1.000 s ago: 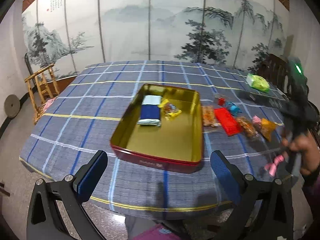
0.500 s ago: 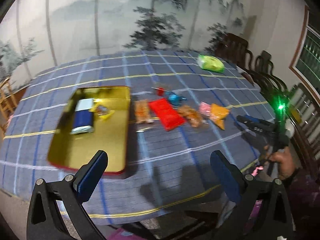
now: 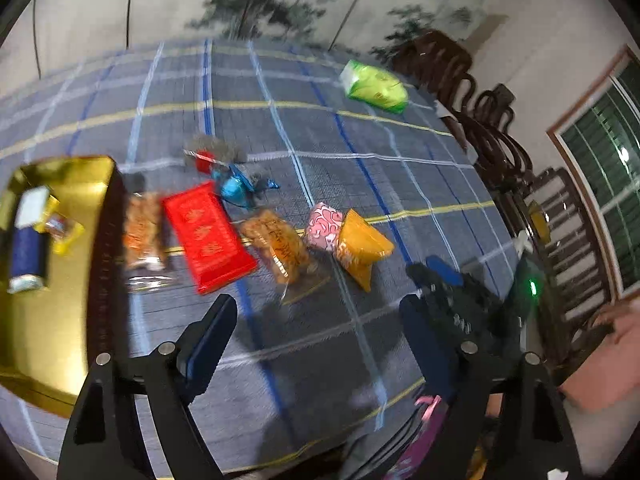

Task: Organize snacks
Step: 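Move the left gripper toward the clear peanut bag with orange label, then grasp and lift the peanut bag with the left gripper while the right gripper approaches the orange packet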

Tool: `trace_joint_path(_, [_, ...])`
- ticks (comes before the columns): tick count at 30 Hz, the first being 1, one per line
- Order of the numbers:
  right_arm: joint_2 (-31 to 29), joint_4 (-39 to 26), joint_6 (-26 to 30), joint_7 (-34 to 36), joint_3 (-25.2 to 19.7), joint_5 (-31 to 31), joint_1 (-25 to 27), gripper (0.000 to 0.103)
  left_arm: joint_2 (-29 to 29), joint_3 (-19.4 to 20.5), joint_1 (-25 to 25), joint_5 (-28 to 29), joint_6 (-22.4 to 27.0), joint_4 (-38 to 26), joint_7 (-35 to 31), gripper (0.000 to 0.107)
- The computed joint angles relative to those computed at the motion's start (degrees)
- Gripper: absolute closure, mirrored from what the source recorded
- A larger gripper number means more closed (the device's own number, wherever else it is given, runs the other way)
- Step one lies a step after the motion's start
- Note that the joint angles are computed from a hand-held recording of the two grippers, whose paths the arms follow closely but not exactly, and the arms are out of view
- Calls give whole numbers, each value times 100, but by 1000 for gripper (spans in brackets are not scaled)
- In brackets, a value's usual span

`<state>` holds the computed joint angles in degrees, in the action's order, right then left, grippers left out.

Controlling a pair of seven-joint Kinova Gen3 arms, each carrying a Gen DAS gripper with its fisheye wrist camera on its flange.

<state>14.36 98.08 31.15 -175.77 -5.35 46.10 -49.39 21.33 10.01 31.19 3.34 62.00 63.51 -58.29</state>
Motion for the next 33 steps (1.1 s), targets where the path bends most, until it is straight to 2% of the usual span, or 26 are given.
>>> trace_joint_path(2, [-30,115,-186,-158,57,147,-15,49,283,-6,-113,239,82,-253,185,28])
trace_joint_path(4, [-58,202,-316,-309,95,278,-31,47,500,-58,-154,375,116,-451,473,39])
trace_joint_path(10, [-109,423,-668,-767,173,774,-68,40,1101,-311,41,154,600,-1218,1322,51])
trace_joint_path(14, [-155,564,-935,-1088,218,1030,-40,38,1429,-376,88,51,946,-1644,1703,51])
trace_joint_path(20, [-207,703,-1224,-1346,262,1241,23,37,1796,-366,133,61,1314,-2091,1914,52])
trace_joint_path(23, [-220,736,-1328,-1394,275,1278,55,36,1887,-371,105,145,1312,-2099,2067,52])
trace_joint_path(25, [-224,752,-1385,-1383,282,1270,75,35,1792,-451,130,141,1109,-1880,2209,53])
trace_joint_path(31, [-243,811,-1615,-1453,423,1262,55,32,1625,-473,71,114,820,-1515,2655,66])
trace_joint_path(33, [-237,803,-1615,-1439,450,1261,26,30,1646,-468,75,65,873,-1565,2747,66])
